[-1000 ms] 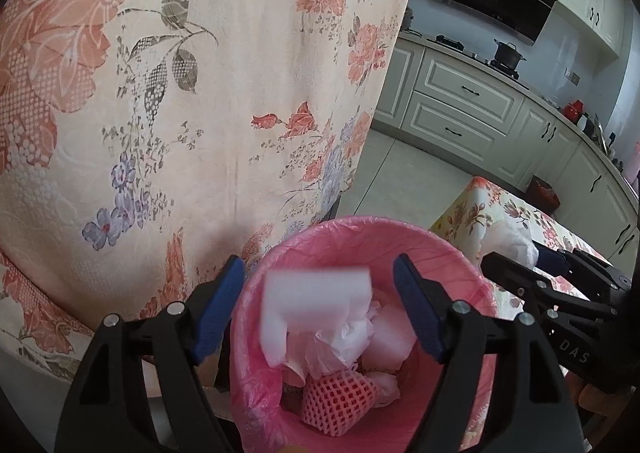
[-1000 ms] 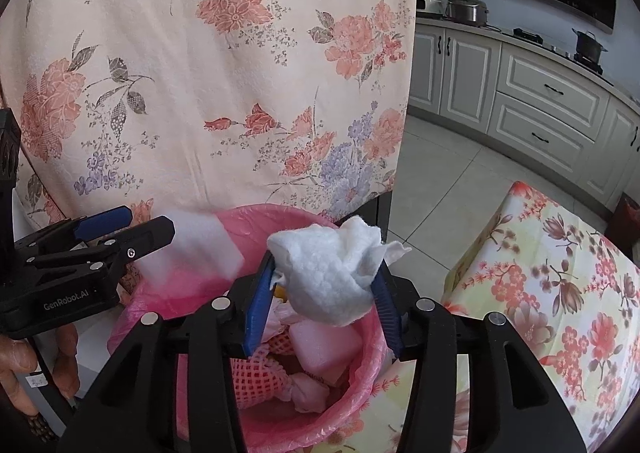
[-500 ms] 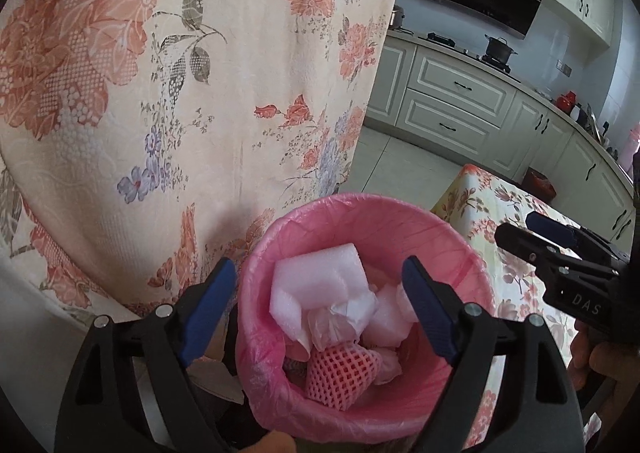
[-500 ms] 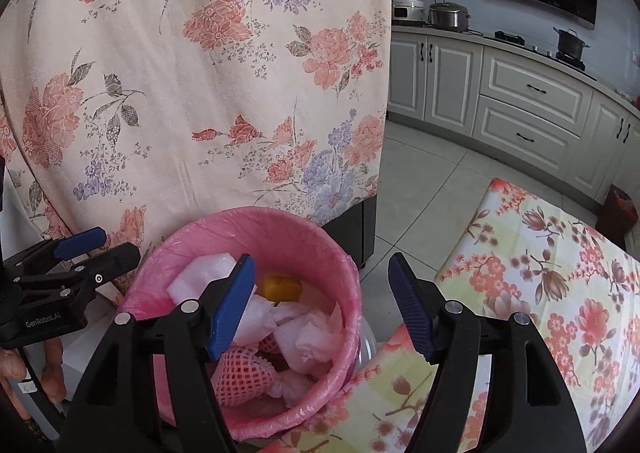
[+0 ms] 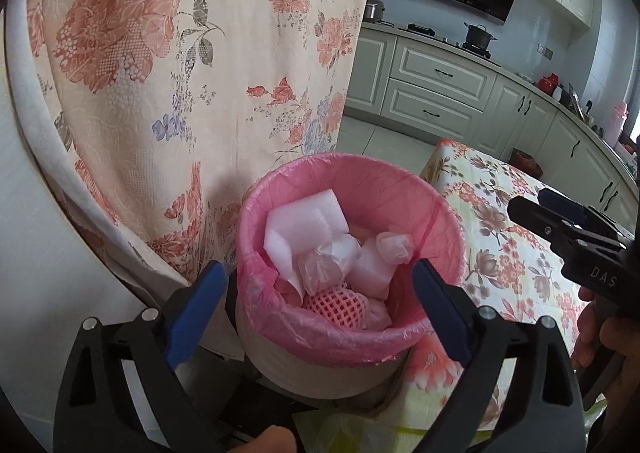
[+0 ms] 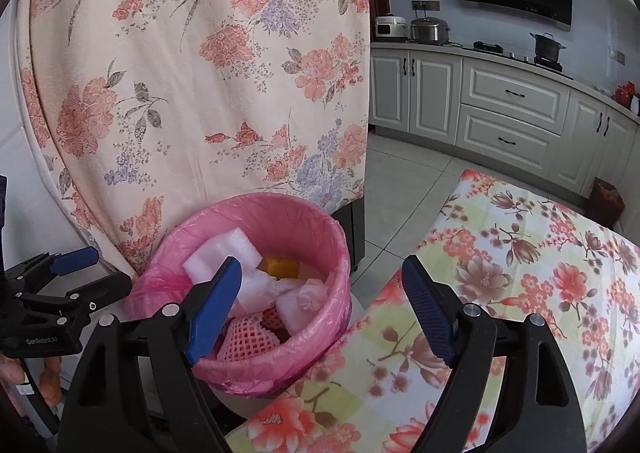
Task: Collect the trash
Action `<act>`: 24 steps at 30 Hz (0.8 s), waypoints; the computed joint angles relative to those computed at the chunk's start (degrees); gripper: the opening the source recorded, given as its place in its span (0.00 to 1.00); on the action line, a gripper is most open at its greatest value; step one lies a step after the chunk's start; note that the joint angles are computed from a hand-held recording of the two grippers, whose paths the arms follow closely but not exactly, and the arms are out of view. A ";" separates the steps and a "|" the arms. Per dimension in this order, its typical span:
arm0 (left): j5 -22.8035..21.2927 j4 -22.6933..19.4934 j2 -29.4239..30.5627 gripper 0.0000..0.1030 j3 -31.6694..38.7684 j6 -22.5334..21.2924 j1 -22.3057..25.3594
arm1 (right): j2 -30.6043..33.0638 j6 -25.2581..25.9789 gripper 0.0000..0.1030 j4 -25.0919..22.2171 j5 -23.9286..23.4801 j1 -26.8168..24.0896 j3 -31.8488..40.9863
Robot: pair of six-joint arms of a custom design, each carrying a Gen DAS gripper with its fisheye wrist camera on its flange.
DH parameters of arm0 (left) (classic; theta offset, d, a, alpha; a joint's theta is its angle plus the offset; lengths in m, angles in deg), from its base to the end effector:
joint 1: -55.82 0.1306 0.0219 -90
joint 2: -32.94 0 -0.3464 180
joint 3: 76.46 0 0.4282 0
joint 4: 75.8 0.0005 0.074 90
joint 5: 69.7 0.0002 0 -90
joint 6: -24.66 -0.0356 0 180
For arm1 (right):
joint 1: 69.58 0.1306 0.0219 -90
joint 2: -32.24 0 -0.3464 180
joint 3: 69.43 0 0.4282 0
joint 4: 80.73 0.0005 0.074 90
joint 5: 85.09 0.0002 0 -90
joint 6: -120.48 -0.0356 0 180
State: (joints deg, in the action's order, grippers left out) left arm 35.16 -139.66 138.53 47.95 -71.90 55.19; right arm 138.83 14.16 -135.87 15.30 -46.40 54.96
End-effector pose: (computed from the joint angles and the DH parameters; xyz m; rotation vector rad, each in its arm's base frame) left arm 0.5966 -0.0162 0.5255 0.2721 2.3219 -0.2541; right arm 0.5681 0.2357 0.5272 -0.0330 2.2157 0.1808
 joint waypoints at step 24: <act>0.09 -0.60 -5.19 0.91 -5.92 -2.76 1.53 | -2.87 0.96 0.82 -1.88 0.50 2.90 -3.72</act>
State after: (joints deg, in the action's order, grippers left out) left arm 35.25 -140.26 133.34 42.03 -74.66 56.72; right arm 135.96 15.12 -137.75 15.80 -43.50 51.24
